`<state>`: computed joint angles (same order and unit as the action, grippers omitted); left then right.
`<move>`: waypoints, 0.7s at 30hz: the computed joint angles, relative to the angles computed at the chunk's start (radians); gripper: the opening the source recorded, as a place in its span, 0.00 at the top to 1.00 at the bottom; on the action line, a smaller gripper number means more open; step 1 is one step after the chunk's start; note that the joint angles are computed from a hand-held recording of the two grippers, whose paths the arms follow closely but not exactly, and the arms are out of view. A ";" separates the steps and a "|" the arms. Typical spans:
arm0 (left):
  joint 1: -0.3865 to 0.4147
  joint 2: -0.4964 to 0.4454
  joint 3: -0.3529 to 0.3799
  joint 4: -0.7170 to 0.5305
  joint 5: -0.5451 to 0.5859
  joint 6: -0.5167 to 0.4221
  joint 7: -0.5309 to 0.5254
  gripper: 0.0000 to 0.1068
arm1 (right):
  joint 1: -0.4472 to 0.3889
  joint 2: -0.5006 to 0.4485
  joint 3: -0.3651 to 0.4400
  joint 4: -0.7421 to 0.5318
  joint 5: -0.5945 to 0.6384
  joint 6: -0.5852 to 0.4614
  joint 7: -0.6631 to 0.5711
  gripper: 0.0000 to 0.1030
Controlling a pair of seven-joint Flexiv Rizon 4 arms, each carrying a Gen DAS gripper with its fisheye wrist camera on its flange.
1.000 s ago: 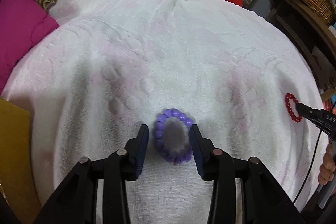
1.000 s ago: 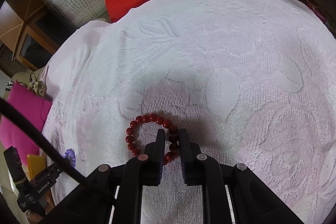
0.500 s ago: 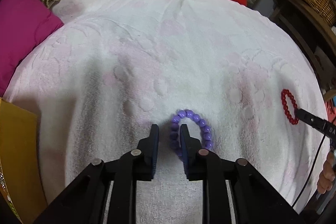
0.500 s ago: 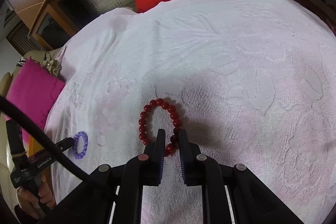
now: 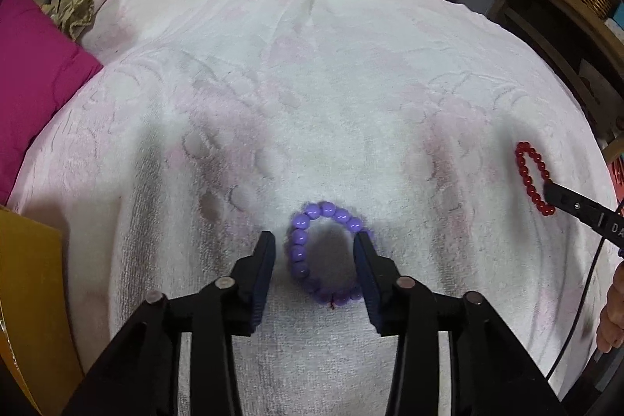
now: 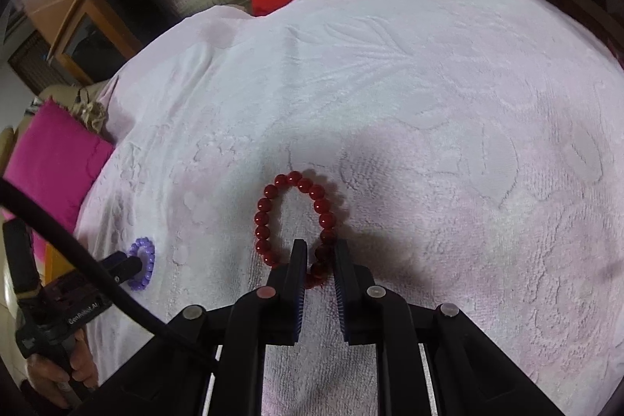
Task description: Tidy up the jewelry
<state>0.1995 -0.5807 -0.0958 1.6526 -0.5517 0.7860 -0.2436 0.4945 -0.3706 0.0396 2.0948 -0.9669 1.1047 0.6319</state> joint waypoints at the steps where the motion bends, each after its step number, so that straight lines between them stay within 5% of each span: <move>1: 0.002 0.004 -0.003 0.005 0.000 -0.004 0.013 0.73 | 0.002 -0.001 0.001 -0.003 0.000 -0.005 -0.005 0.87; 15: -0.008 0.003 0.003 0.000 0.008 -0.026 0.023 0.75 | 0.002 -0.016 -0.016 -0.009 -0.025 0.035 0.026 0.88; 18: -0.003 0.004 -0.006 0.001 -0.010 -0.033 0.030 0.89 | 0.010 -0.023 -0.011 -0.023 -0.021 0.003 -0.003 0.87; 21: -0.003 0.000 -0.006 -0.008 -0.019 -0.039 0.024 0.91 | 0.018 -0.028 -0.010 -0.036 -0.023 -0.025 -0.022 0.88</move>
